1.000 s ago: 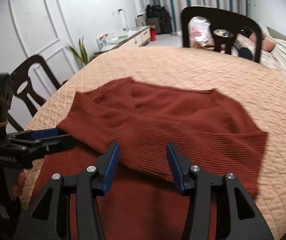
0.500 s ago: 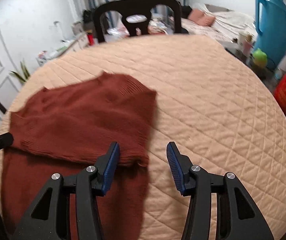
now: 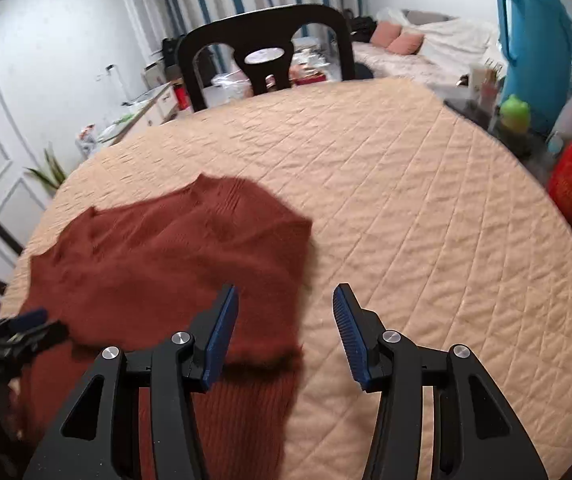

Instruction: Fold small clothes

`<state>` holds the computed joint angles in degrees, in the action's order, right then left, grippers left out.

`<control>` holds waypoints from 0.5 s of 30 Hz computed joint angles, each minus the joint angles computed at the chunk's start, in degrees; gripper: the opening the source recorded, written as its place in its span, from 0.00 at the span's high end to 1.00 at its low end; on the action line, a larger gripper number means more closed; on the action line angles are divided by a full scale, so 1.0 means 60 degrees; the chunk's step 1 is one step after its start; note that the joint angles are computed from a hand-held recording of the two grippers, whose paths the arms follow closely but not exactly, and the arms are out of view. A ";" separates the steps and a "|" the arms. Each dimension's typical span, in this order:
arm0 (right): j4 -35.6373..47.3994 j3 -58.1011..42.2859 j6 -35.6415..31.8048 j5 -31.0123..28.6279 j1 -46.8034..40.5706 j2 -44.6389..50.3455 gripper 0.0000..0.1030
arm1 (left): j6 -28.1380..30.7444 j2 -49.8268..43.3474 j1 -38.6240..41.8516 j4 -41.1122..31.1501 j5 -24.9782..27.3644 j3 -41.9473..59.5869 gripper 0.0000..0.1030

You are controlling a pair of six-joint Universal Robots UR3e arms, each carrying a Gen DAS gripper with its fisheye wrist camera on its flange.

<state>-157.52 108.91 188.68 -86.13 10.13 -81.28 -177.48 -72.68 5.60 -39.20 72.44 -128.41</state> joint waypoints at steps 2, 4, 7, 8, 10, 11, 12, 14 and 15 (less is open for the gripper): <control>0.0344 -0.0523 0.0048 -0.0176 0.0098 0.0476 0.52 | 0.0067 0.0034 0.0052 -0.0013 -0.0090 -0.0044 0.01; 0.0435 -0.0728 0.0077 -0.0391 0.0148 0.0793 0.52 | 0.0171 0.0170 0.0207 -0.0109 -0.0224 -0.0116 0.01; 0.0534 -0.0699 0.0024 -0.0586 0.0122 0.0926 0.52 | 0.0282 0.0393 0.0373 -0.0255 -0.0267 -0.0216 0.01; 0.0649 -0.0734 0.0017 -0.0648 0.0124 0.0911 0.52 | 0.0333 0.0523 0.0443 -0.0318 -0.0299 -0.0292 0.01; 0.0640 -0.0488 0.0035 -0.0615 0.0124 0.0593 0.52 | 0.0581 0.0983 0.0696 -0.0651 -0.0451 -0.0502 0.01; 0.0518 -0.0278 0.0004 -0.0523 0.0113 0.0357 0.52 | 0.0666 0.1259 0.0840 -0.0879 -0.0520 -0.0597 0.01; 0.0323 0.0008 -0.0064 -0.0322 0.0088 0.0060 0.52 | 0.0742 0.1575 0.1000 -0.1127 -0.0561 -0.0705 0.01; 0.0081 0.0539 -0.0277 0.0142 0.0068 -0.0481 0.52 | 0.0965 0.2159 0.1313 -0.1689 -0.0623 -0.0859 0.01; 0.0158 0.0756 -0.0430 0.0229 0.0165 -0.0732 0.52 | 0.1185 0.2608 0.1590 -0.2053 -0.0723 -0.1009 0.01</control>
<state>-156.57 113.44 186.10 -84.76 11.12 -85.67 -170.37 -57.03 15.14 -51.51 68.11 -134.46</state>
